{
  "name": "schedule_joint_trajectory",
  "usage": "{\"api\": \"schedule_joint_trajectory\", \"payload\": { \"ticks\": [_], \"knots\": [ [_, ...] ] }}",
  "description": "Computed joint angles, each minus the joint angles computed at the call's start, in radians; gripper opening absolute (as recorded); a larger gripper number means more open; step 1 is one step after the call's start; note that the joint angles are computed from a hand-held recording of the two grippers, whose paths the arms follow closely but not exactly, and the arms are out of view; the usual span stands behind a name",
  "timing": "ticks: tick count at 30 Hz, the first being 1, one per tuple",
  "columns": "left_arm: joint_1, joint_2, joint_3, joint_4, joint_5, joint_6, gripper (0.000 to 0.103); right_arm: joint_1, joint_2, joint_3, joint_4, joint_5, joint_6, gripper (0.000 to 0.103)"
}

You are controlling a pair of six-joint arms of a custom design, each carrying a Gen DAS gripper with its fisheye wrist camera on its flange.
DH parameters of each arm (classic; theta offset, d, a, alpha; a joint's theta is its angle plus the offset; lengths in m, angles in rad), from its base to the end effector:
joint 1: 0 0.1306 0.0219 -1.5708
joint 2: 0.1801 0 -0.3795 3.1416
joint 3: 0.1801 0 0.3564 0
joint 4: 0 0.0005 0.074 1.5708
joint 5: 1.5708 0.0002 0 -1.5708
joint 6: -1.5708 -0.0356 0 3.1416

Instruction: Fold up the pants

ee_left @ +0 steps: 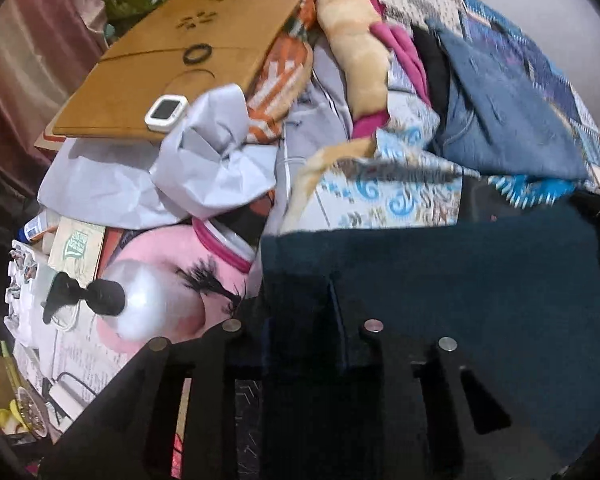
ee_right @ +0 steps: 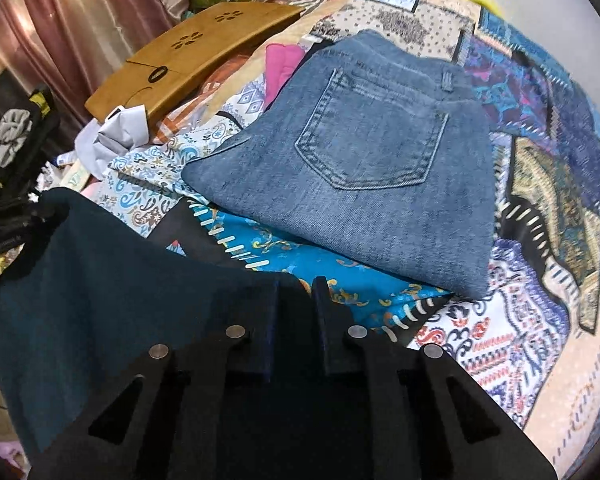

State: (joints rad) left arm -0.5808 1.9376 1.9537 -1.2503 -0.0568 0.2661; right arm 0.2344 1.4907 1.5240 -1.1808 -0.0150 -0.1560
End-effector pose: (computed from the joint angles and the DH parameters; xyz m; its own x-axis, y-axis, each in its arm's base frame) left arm 0.5121 -0.3343 0.3570 -0.9013 0.2775 -0.3327 0.3059 0.9514 -0.0352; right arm 0.4482 0.1071 0.4201 -0.9131 -0.0583 -0.4037 -0.0975 0.9922 0.0773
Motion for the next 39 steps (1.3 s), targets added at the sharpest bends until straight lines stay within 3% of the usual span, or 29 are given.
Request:
{"api": "schedule_joint_trajectory", "payload": {
  "ticks": [3, 8, 13, 17, 23, 30, 33, 37, 39],
  "knots": [
    [0.000, -0.036, -0.016, 0.003, -0.008, 0.023, 0.038, 0.013, -0.055, -0.018, 0.009, 0.022, 0.006, 0.017],
    [-0.010, -0.153, -0.092, 0.054, -0.075, 0.042, 0.075, 0.033, -0.173, -0.069, 0.028, 0.040, 0.003, 0.036],
    [-0.031, -0.261, -0.170, 0.077, -0.088, 0.089, 0.091, 0.062, -0.302, -0.141, 0.040, 0.064, -0.035, 0.045],
    [-0.053, -0.312, -0.226, 0.065, -0.073, 0.144, 0.091, 0.089, -0.398, -0.209, 0.043, 0.104, -0.055, 0.050],
    [-0.071, -0.362, -0.328, 0.063, 0.011, 0.253, 0.091, 0.104, -0.521, -0.323, 0.036, 0.124, -0.105, 0.050],
    [-0.090, -0.375, -0.398, 0.109, 0.192, 0.365, 0.091, 0.108, -0.625, -0.426, 0.001, 0.128, -0.163, 0.050],
    [-0.115, -0.357, -0.373, 0.113, 0.184, 0.350, 0.071, 0.111, -0.663, -0.467, -0.003, 0.108, -0.194, 0.052],
    [-0.165, -0.334, -0.314, 0.093, 0.051, 0.315, 0.027, 0.107, -0.697, -0.475, -0.018, 0.095, -0.232, 0.054],
    [-0.177, -0.338, -0.305, 0.099, -0.002, 0.287, 0.020, 0.121, -0.705, -0.467, -0.023, 0.094, -0.250, 0.054]
  ]
}}
